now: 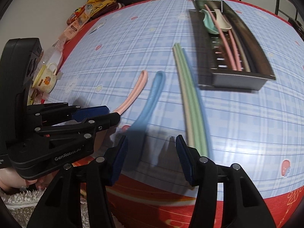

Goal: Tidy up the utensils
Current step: 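Move the left tool around the pink spoon while the right tool reaches the blue spoon, then close the left tool on the pink spoon while the right tool closes on the blue spoon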

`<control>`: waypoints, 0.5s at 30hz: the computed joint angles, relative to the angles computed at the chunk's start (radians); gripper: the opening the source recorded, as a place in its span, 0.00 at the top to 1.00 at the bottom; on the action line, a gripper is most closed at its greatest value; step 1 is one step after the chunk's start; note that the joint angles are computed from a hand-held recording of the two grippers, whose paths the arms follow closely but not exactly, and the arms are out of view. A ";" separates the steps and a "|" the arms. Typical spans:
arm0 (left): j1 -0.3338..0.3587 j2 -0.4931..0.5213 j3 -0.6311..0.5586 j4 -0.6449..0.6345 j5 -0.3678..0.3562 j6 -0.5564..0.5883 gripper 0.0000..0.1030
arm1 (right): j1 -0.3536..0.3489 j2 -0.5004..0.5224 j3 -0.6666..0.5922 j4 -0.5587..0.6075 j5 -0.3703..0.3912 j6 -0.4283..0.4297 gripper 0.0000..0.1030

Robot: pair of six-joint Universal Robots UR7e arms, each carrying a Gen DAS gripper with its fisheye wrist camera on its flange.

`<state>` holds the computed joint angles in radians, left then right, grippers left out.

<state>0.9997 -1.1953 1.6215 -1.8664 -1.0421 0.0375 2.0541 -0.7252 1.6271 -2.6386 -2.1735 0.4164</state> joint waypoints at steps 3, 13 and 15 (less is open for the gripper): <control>0.023 -0.004 -0.020 0.010 -0.039 0.009 0.74 | 0.004 0.020 -0.023 0.014 0.002 0.011 0.53; 0.099 -0.006 -0.098 0.061 -0.178 0.020 0.78 | 0.016 0.076 -0.087 0.060 -0.026 0.072 0.69; 0.097 -0.010 -0.096 0.068 -0.170 0.049 0.78 | 0.018 0.081 -0.096 0.070 -0.031 0.084 0.70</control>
<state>1.0969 -1.2054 1.5255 -1.7987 -1.2119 0.0867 2.0718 -0.6438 1.5315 -2.5683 -2.2041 0.5004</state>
